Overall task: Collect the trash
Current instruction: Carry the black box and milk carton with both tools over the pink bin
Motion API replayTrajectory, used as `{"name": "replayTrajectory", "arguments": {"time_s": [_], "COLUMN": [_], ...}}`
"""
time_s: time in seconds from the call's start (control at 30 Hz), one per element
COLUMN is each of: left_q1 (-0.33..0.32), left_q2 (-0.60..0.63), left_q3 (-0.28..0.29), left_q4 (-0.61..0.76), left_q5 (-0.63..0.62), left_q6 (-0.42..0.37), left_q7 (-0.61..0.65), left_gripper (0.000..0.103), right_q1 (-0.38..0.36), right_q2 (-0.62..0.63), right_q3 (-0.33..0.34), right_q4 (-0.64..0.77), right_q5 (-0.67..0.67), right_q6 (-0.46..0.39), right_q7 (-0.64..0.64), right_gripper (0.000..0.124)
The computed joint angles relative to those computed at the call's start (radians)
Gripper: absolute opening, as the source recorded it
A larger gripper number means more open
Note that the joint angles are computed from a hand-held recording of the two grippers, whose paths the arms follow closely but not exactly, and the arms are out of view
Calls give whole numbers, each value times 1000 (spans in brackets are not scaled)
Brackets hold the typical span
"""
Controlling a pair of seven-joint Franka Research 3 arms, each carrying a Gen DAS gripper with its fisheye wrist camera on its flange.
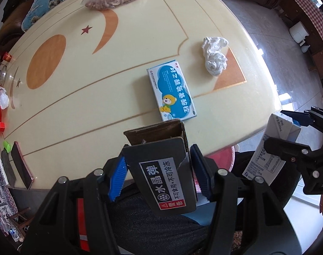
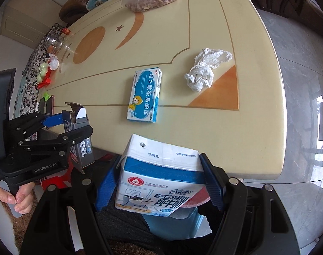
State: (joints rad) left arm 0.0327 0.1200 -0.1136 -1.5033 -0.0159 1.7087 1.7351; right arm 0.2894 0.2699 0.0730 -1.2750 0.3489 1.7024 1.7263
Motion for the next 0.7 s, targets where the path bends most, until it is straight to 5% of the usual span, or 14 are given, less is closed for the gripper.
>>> {"name": "replayTrajectory", "arguments": {"time_s": [0.37, 0.7], "left_q1": [-30, -77], "left_q2": [-214, -289], "left_q3": [10, 16], "left_q4": [-300, -475], "left_q5": [-42, -57], "left_q6": [116, 197], "left_q7": [66, 107], "left_gripper": [57, 57], "right_q1": [13, 17], "right_q2": [-171, -239], "right_q3": [8, 10], "right_q4": [-263, -432], "right_q5": [5, -3], "right_q6": [89, 165], "right_q7": [-46, -73], "right_gripper": [71, 71]}}
